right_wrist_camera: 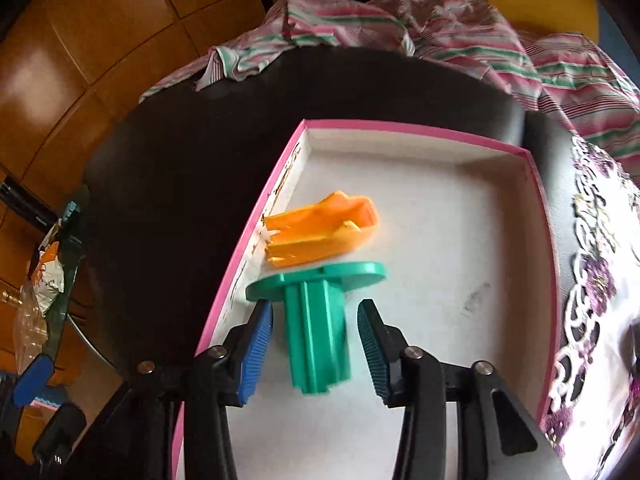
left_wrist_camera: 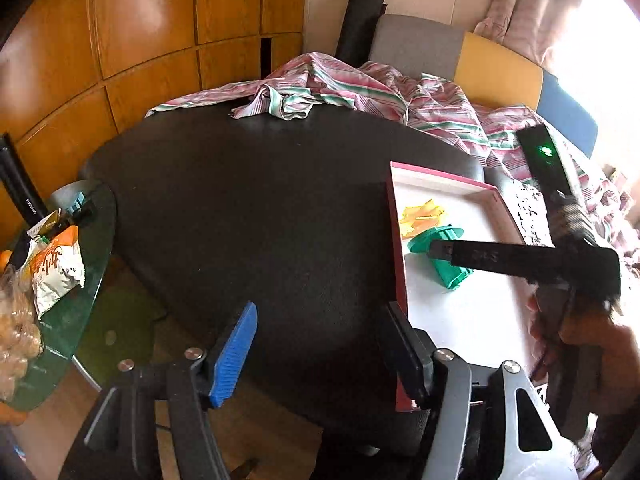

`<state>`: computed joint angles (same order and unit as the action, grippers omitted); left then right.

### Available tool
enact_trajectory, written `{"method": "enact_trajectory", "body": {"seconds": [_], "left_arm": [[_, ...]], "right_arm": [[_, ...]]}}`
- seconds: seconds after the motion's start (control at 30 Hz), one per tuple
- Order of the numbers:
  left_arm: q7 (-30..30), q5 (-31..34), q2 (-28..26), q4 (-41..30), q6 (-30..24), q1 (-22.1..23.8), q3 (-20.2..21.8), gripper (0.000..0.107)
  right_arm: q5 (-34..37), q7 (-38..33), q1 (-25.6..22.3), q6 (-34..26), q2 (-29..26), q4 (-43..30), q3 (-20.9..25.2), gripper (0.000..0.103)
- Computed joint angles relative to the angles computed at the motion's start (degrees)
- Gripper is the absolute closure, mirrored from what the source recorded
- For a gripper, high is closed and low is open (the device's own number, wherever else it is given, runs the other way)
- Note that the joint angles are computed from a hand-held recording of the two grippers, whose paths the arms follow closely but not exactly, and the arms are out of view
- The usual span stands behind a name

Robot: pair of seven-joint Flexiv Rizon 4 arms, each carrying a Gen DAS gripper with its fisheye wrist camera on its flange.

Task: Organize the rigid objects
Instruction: 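Lower the green piece into the tray and open the right gripper, then move both grippers back over the remaining toys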

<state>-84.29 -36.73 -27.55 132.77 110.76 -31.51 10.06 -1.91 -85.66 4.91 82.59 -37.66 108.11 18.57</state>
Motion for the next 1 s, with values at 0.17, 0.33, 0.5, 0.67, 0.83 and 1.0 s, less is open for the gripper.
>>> {"method": "enact_trajectory", "body": {"seconds": [0.17,0.33,0.5,0.67,0.83,1.0], "left_arm": [[0.33,-0.10,0.52,-0.03,0.69,-0.69,-0.03,0.039],[2.26,-1.74,1.26,0.44,1.83,-2.69,0.33,0.037],[4.28,-3.56,1.82,0.88,3.23,-3.14,-0.76,0.036],[6.54,-5.33,2.21,1.13,4.04,-3.48,-1.99,0.036],[8.60,-7.15,2.20,0.94,4.47,-3.99,-3.04,0.036],[10.66,-8.94,2.09,0.34,4.61,-4.94,-3.54,0.036]], "right_arm": [[-0.03,0.24,0.49,4.32,2.96,4.35,-1.27,0.058],[-2.26,2.92,3.94,11.40,6.29,9.94,-6.05,0.058],[-4.46,6.06,5.20,15.81,8.36,13.51,-8.80,0.058],[-5.49,8.42,10.02,19.84,10.31,16.97,-14.64,0.058],[-4.11,8.50,16.07,23.37,11.94,19.77,-21.32,0.058],[-1.50,6.49,19.07,25.65,13.48,21.76,-24.82,0.058]]}}
